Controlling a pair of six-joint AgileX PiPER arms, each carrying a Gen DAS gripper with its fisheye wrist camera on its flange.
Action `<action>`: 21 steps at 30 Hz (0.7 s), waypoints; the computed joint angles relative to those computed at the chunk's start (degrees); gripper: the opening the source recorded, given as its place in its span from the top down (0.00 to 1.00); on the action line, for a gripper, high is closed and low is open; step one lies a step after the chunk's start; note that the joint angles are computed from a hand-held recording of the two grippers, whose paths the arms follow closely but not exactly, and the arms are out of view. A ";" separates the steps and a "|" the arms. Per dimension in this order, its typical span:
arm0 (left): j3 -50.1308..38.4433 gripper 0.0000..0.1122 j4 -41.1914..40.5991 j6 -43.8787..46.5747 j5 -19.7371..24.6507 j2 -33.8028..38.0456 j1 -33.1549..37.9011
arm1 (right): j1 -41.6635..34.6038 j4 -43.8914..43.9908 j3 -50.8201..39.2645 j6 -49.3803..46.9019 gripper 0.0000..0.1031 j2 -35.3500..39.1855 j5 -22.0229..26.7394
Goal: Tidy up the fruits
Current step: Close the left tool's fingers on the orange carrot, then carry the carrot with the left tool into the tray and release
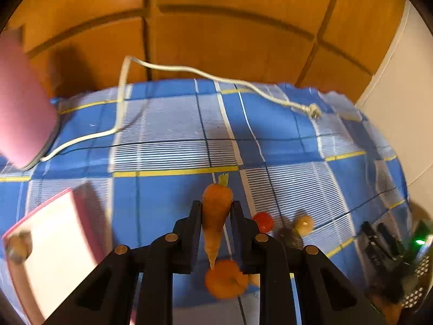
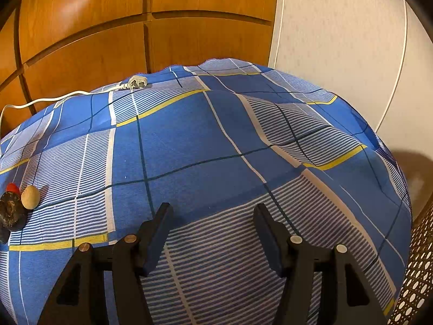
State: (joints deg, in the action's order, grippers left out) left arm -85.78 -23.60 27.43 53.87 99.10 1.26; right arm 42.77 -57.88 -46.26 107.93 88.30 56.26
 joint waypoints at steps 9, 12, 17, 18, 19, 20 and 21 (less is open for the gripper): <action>11.64 0.81 -10.59 5.82 0.43 -12.51 14.19 | -0.12 -0.15 0.10 0.15 0.39 -0.09 -0.31; 15.08 0.81 -14.80 9.88 1.49 -15.85 21.59 | -0.14 -0.16 0.09 0.15 0.39 -0.08 -0.37; 17.86 0.81 -18.03 13.26 3.21 -16.27 34.03 | -0.06 -0.09 -0.03 0.11 0.39 -0.01 -0.25; 18.51 0.81 -18.26 13.79 2.97 -16.01 36.03 | -0.05 -0.11 -0.02 0.17 0.39 -0.02 -0.28; 18.90 0.81 -18.33 14.10 2.80 -15.46 37.75 | -0.05 -0.11 -0.02 0.17 0.39 -0.02 -0.28; 19.02 0.81 -17.92 14.22 2.67 -14.56 39.18 | -0.02 -0.08 -0.05 0.13 0.39 0.02 -0.19; 19.31 0.81 -17.37 14.11 1.87 -13.93 40.21 | -0.01 -0.06 -0.09 0.07 0.39 0.05 -0.14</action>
